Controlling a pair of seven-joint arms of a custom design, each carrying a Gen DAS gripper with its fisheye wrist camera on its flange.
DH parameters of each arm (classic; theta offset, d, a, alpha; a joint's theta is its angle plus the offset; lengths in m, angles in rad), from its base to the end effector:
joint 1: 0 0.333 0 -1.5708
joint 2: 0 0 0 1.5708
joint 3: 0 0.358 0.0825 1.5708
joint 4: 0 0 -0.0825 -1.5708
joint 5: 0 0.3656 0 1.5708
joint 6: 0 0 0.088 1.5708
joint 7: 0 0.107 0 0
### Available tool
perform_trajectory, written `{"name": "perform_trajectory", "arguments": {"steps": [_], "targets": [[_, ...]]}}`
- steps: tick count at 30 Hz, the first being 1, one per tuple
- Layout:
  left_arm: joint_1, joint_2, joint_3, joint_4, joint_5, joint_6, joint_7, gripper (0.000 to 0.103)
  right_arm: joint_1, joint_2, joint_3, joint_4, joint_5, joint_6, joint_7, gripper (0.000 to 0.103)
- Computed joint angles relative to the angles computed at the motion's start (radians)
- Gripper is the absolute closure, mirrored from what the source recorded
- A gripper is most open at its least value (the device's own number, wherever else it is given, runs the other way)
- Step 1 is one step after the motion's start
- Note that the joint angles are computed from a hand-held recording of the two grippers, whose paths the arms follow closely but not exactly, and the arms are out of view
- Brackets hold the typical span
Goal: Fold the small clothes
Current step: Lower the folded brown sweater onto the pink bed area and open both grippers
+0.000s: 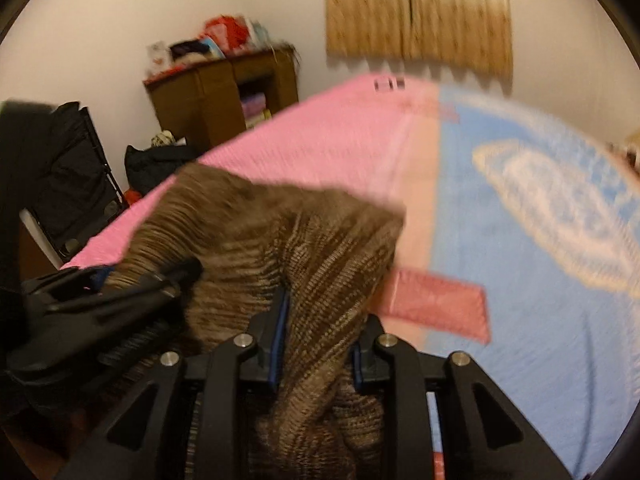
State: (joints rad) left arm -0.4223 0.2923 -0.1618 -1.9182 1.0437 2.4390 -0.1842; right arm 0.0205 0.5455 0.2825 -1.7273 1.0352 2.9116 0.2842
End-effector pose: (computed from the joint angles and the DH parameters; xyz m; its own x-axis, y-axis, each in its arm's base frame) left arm 0.5351 -0.3418 0.4186 0.3929 -0.9162 0.0793 -0.6613 -0.3414 -0.6679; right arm 0.6941 0.1265 0.3712 0.5535 -0.8276 -0.0930 -0.5974 -0.3168 -0.7367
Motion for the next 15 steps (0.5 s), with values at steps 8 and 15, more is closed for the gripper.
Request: {"name": "perform_trajectory", "arguments": {"steps": [8,15], "targets": [[0.04,-0.108,-0.032,-0.129,-0.11,0.14,0.034,0.041,-0.048,-0.063,-0.037,-0.042,-0.008,-0.164,0.077,0.044],[0.003,-0.16,-0.045,-0.248,0.043,0.252,-0.264,0.037,-0.073,-0.18,-0.082,-0.22,0.119,-0.297,-0.08,0.036]]}}
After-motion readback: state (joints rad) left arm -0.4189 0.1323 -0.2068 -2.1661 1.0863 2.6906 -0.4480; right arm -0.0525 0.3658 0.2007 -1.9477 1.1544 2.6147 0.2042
